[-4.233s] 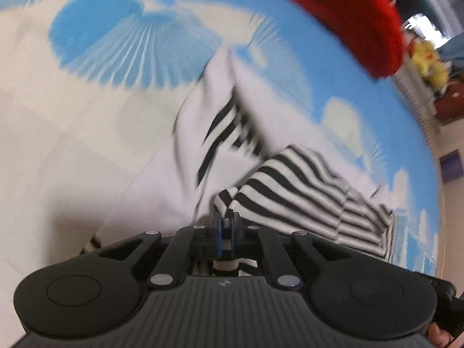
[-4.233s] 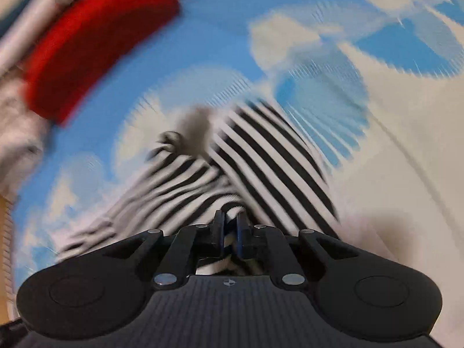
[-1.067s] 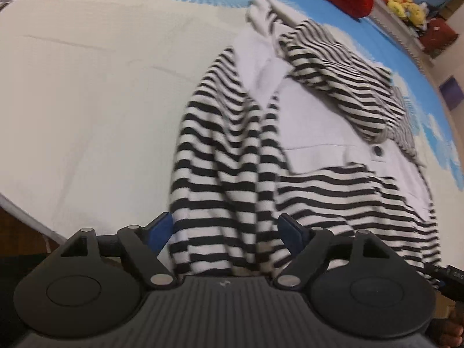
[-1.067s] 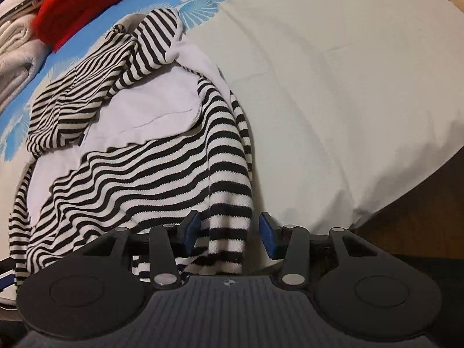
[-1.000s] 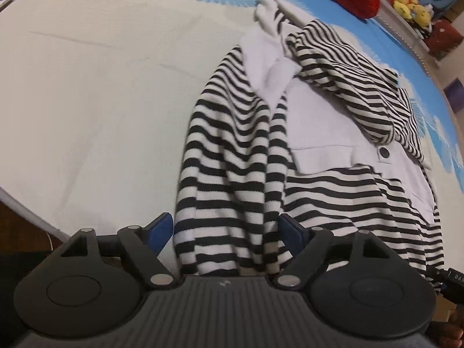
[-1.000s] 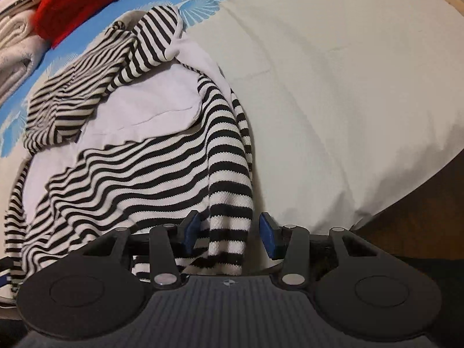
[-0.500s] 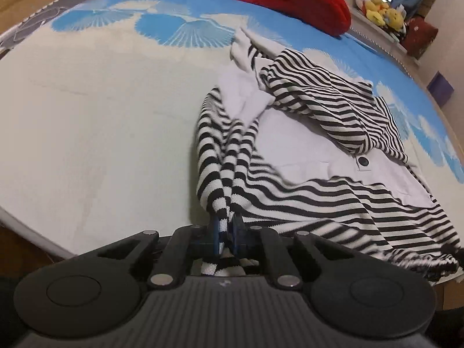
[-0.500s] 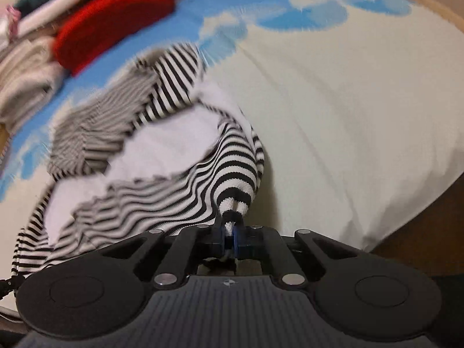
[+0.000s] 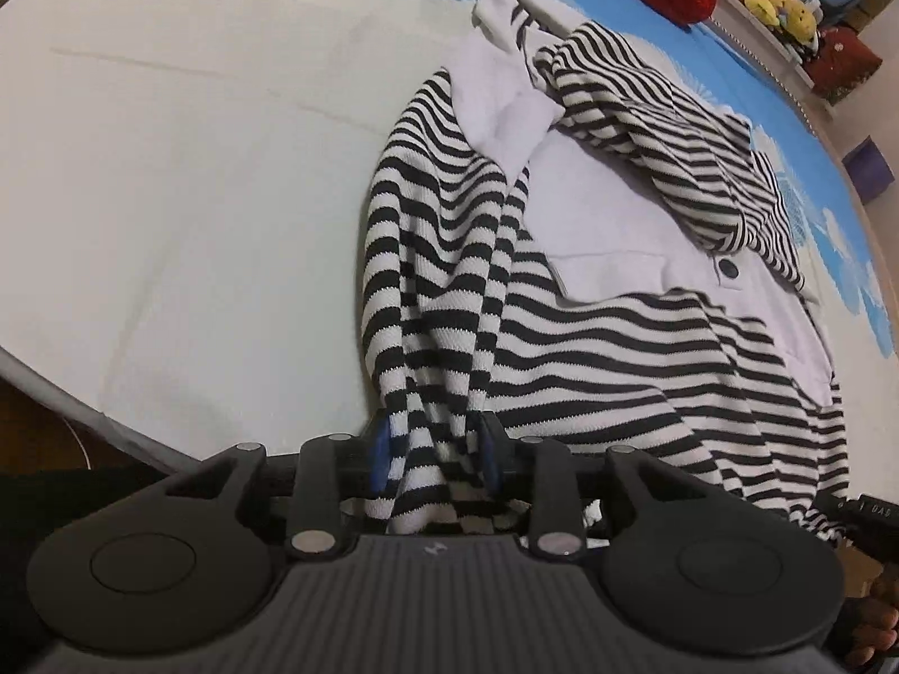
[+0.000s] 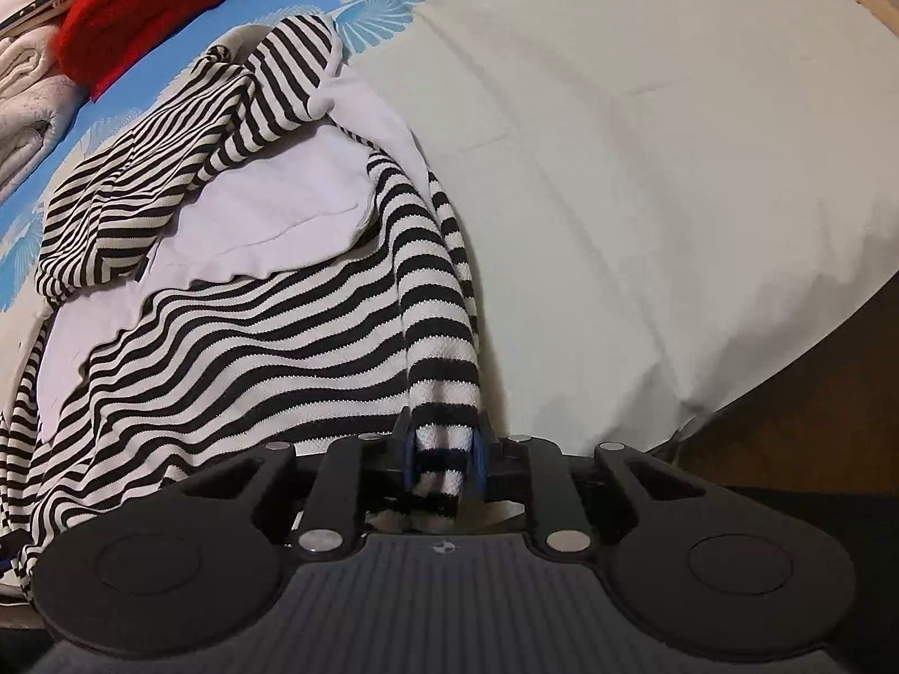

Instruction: Fold small clothes

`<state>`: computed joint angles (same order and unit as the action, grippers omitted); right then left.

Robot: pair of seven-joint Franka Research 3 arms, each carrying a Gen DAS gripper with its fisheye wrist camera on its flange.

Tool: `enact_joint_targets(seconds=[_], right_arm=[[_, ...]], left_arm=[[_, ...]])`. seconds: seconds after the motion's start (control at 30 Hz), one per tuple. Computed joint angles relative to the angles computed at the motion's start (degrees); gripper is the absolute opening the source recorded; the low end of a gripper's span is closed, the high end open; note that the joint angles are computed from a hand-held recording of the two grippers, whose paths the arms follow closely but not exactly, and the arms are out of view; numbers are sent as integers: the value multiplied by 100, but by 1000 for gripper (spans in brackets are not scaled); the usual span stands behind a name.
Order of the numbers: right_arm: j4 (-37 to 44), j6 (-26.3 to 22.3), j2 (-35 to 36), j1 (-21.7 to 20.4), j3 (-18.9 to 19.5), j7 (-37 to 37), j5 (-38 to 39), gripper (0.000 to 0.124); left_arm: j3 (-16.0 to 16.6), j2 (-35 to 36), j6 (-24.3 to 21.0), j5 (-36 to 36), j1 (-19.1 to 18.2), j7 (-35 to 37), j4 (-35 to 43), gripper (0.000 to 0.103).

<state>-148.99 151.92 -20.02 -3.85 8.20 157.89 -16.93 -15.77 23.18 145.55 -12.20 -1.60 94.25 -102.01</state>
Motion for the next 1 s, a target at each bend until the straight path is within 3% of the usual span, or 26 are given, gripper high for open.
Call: enact_joint_targets(seconds=[0.1, 0.13, 0.27, 0.43, 0.5, 0.6, 0.7, 0.77, 1.0], right_arm=[[26, 13, 58, -2, 26, -18, -98, 18], [23, 28, 55, -2, 33, -6, -127, 10], [-98, 324, -105, -124, 105, 188, -312, 5], [-125, 329, -137, -76, 18, -109, -70, 7], [-78, 186, -22, 24, -70, -325, 169, 12], [-22, 121, 36, -8, 8, -326, 82, 13], [-40, 143, 20, -8, 13, -238, 75, 12], [-65, 197, -6, -12, 17, -235, 45, 6], [-276, 559, -420, -339, 293, 191, -360, 4]], left_arm=[[22, -5, 90, 166, -65, 58, -42, 27], [-2, -26, 185, 166, -53, 130, -91, 12], [-63, -210, 620, 191, -39, 327, -360, 12], [-83, -114, 207, -11, 23, 352, -192, 18], [-33, -79, 123, 44, -13, 301, -152, 25], [-29, -101, 145, 58, -19, 334, -186, 25], [-35, -140, 209, 72, -20, 411, -250, 22], [-73, -175, 308, 34, -2, 526, -306, 13], [-316, -484, 660, -514, 200, 1233, -511, 11]])
